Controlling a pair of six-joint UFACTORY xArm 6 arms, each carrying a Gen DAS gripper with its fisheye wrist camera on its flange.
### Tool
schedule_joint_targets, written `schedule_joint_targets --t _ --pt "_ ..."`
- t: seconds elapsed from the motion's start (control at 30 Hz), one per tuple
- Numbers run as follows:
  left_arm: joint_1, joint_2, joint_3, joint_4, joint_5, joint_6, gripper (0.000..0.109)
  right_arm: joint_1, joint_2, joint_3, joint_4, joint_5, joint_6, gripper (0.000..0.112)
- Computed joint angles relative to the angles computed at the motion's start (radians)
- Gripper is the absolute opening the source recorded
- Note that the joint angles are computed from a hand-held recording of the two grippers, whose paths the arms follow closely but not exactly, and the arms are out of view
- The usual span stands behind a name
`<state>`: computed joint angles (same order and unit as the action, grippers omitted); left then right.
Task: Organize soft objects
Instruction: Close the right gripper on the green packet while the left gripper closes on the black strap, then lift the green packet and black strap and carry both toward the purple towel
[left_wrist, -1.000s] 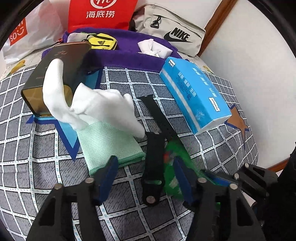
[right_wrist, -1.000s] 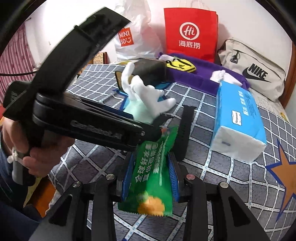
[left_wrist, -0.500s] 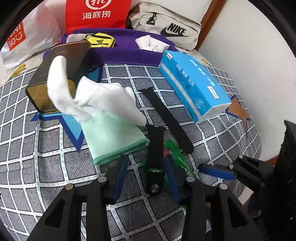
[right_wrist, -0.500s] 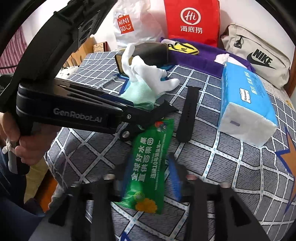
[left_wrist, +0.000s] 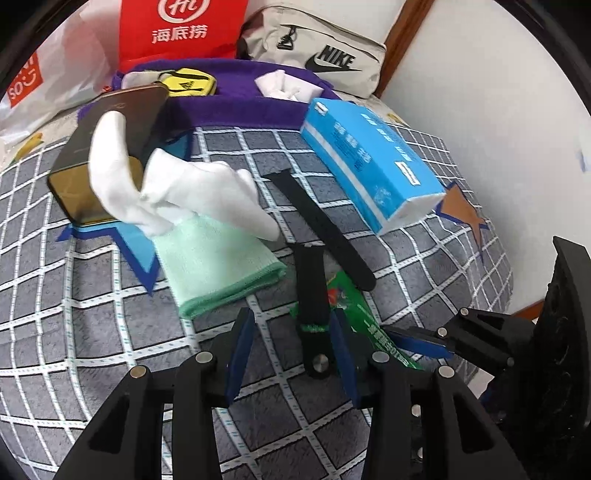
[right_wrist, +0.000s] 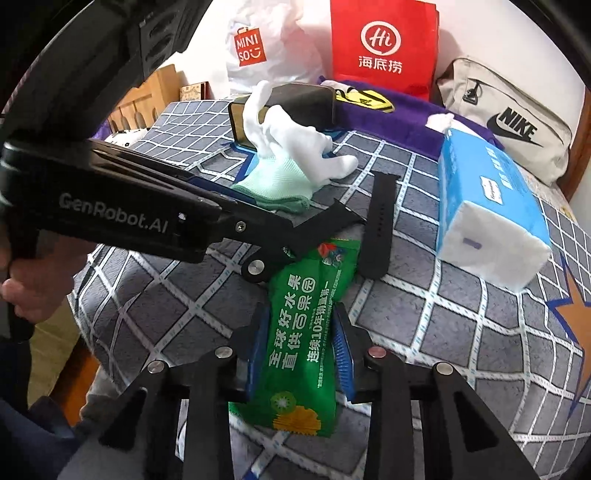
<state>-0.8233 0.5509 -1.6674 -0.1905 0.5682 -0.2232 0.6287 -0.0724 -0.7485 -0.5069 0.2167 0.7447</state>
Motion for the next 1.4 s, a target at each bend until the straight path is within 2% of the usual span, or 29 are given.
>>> schedule_joint_targets --t 0.1,0.13,0.27,0.4,0.43,0.5,0.57,0.63,0.77,1.03,1.3,1.4 --pt "-0.010 0.026 -0.037 -0.045 -0.001 0.054 0.040 0.010 -0.028 0.022 0.037 0.005 -0.043 0.033" --pt "-0.013 0.046 -0.071 -0.047 0.026 0.061 0.040 0.014 -0.030 0.024 0.037 0.008 -0.043 0.033" --pt "-0.036 0.139 -0.218 0.122 0.135 -0.035 0.040 0.022 -0.030 0.027 0.003 0.010 -0.015 0.033" --pt "-0.048 0.155 -0.241 0.205 0.145 -0.072 0.040 0.013 -0.038 0.047 0.011 -0.017 -0.013 0.033" --pt "-0.048 0.156 -0.242 0.218 0.147 -0.077 0.038 0.013 -0.041 0.051 0.016 -0.020 -0.015 0.033" --pt "-0.050 0.154 -0.238 0.269 0.147 -0.102 0.026 0.010 -0.041 0.056 0.020 -0.030 -0.013 0.033" --pt "-0.042 0.140 -0.214 0.263 0.129 -0.107 0.020 0.010 -0.039 0.055 0.001 -0.031 0.002 0.033" --pt "-0.030 0.122 -0.181 0.204 0.100 -0.078 0.020 0.008 -0.038 0.056 -0.010 -0.037 0.009 0.033" --pt "-0.021 0.088 -0.131 0.229 0.073 -0.106 0.020 0.006 -0.044 0.062 0.016 -0.041 -0.010 0.033" --pt "0.003 -0.002 -0.004 0.130 -0.014 -0.057 0.020 -0.003 -0.071 0.064 0.018 -0.007 -0.013 0.033" --pt "-0.002 -0.082 0.096 -0.004 -0.087 0.039 0.020 0.009 -0.118 0.084 0.128 -0.009 -0.120 0.033" --pt "0.002 -0.104 0.125 0.015 -0.109 0.011 0.020 0.005 -0.136 0.086 0.090 -0.001 -0.084 0.033"
